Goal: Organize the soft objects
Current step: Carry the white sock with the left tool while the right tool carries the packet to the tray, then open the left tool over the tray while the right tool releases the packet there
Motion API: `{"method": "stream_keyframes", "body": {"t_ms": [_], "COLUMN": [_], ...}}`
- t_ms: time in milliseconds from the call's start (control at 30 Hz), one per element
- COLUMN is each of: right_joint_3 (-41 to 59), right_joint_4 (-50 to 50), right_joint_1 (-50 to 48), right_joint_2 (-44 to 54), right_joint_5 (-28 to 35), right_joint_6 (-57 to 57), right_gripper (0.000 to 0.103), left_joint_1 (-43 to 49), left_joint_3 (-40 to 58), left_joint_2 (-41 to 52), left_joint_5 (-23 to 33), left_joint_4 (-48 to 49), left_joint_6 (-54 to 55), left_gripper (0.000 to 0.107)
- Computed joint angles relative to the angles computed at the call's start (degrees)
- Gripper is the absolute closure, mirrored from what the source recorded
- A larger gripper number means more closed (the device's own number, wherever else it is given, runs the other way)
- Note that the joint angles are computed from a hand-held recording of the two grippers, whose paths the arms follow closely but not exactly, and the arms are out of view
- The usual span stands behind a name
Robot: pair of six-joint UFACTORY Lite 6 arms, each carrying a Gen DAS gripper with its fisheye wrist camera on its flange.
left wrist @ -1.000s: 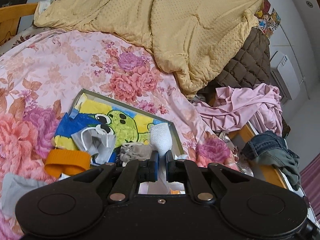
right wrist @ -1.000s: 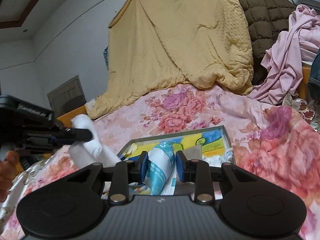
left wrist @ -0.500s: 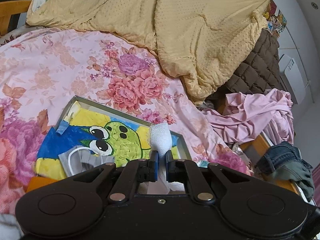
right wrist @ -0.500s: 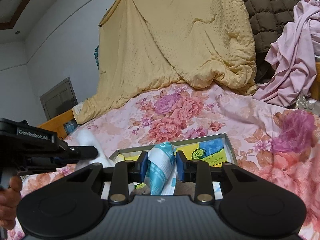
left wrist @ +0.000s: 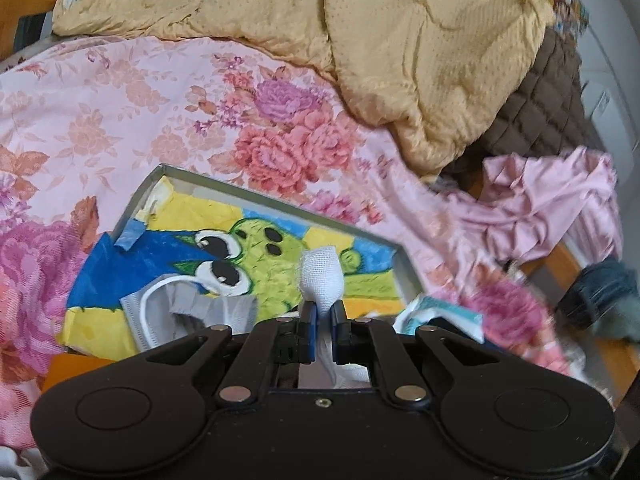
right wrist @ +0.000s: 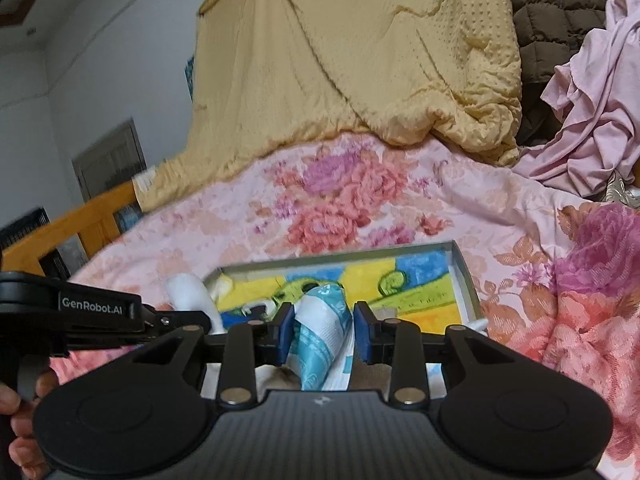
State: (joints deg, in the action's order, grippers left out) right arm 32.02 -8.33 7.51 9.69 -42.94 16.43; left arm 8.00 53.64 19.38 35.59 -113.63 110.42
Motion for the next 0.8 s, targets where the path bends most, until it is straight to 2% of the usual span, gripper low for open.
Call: {"method": "stream_keyframes", "body": {"t_ms": [367, 533, 800], "right_joint_3": [1.82, 1.91, 1.38], "right_joint_4": [6.23, 9.4, 11.07], "right_joint_1": [2.45, 3.34, 3.6], "right_joint_2": [1.56, 1.82, 0.97], "right_joint_5": [4.86, 5.2, 5.13], "right_joint_6": [-6.58, -9.72, -11.61], "right_gripper": [0.061, 0.052, 0.044], "left_joint_1": [-3.17, -4.46, -5.21], "left_joint_3": [-1.39, -1.8, -1.62], "left_joint_2": [0.67, 1.16, 1.68], "left_joint_5": [-8.09, -10.76, -12.12], "left_joint_4": [-6.65, -10.0, -12.55], "left_joint_6": [13.69, 18.68, 19.62], "left_gripper": [0.1, 0.099, 0.088]}}
